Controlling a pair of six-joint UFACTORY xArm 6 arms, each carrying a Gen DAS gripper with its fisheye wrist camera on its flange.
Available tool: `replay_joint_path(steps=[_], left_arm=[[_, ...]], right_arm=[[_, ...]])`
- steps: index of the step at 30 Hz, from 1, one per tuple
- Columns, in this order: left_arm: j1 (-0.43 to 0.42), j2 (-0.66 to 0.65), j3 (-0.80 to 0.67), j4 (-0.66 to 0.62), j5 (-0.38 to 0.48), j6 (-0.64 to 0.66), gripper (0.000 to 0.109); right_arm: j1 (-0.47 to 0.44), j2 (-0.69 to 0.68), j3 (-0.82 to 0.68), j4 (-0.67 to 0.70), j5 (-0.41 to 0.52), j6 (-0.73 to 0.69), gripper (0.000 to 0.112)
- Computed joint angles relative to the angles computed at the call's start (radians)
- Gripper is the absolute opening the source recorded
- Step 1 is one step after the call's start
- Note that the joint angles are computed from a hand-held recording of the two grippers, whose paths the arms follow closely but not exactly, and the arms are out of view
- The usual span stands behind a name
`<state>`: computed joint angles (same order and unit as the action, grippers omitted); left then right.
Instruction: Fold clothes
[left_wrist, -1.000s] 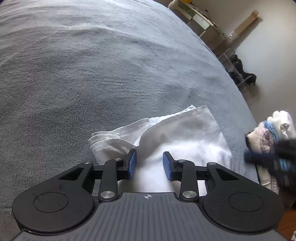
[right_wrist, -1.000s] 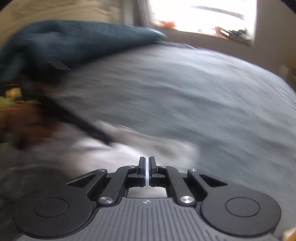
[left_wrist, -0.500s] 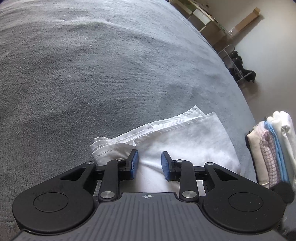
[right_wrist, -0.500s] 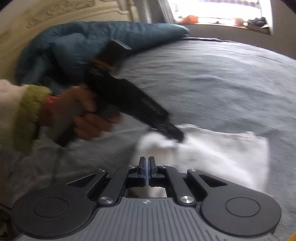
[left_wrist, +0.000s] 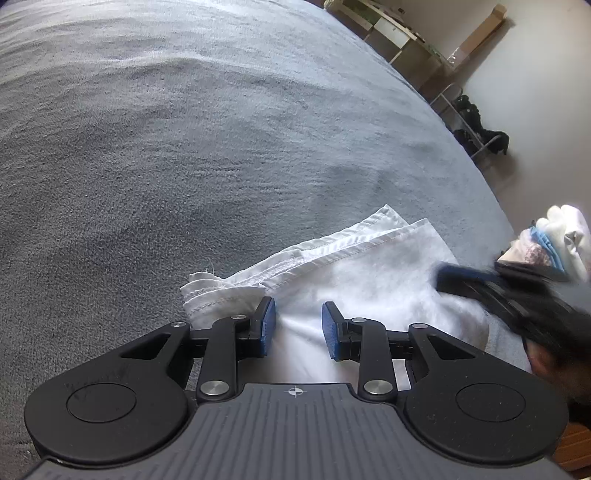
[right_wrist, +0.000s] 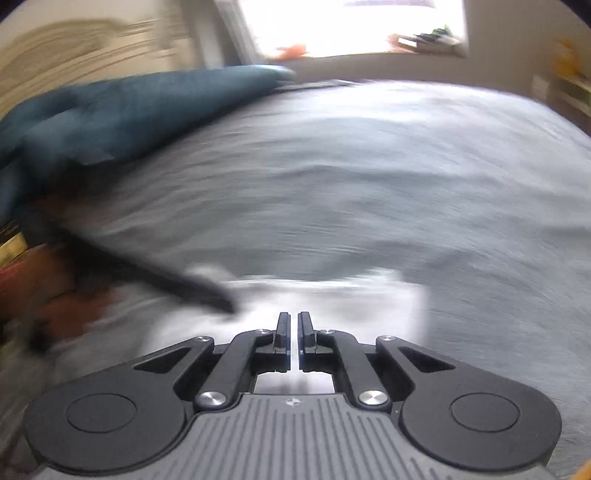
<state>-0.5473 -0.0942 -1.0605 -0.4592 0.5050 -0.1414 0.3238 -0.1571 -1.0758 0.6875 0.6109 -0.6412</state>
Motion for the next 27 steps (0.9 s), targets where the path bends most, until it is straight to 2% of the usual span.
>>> replay_joint_path(steps=[1,2,5,6,7,9,12,15,17,19,21,27], left_arm=[[-0.001,-0.002,0.003,0.001,-0.007,-0.002,0.030],[-0.003,-0.004,0.007,0.007,-0.013,-0.010,0.030],[-0.008,-0.026,0.005,0.079,-0.021,-0.095,0.036],[-0.013,-0.042,0.014,0.126,-0.032,-0.140,0.040],[-0.017,-0.059,0.021,0.175,-0.040,-0.188,0.040],[-0.021,-0.105,0.044,0.257,-0.039,-0.286,0.042],[-0.029,-0.186,0.096,0.347,-0.018,-0.422,0.051],[-0.029,-0.244,0.133,0.354,0.047,-0.514,0.054],[-0.022,-0.270,0.174,0.274,0.046,-0.522,0.056],[-0.013,-0.274,0.202,0.127,0.054,-0.480,0.059],[-0.006,-0.266,0.224,-0.024,0.043,-0.426,0.059],[-0.016,-0.217,0.247,-0.217,-0.056,-0.281,0.060]], right_arm=[[-0.023,0.046,-0.028,-0.024,0.006,0.052,0.008],[-0.050,0.103,-0.067,-0.026,0.054,0.101,0.007],[-0.123,0.180,-0.136,0.146,0.170,0.156,0.007],[-0.136,0.173,-0.138,0.174,0.178,0.148,0.012],[-0.149,0.167,-0.140,0.201,0.186,0.140,0.025],[-0.184,0.159,-0.157,0.239,0.214,0.136,0.039],[-0.234,0.158,-0.182,0.242,0.265,0.140,0.045],[-0.274,0.194,-0.221,0.196,0.360,0.184,0.057],[-0.310,0.237,-0.264,0.180,0.454,0.223,0.057],[-0.335,0.277,-0.301,0.197,0.547,0.248,0.062],[-0.347,0.321,-0.334,0.225,0.597,0.229,0.064],[-0.360,0.437,-0.452,0.285,0.725,0.210,0.067]])
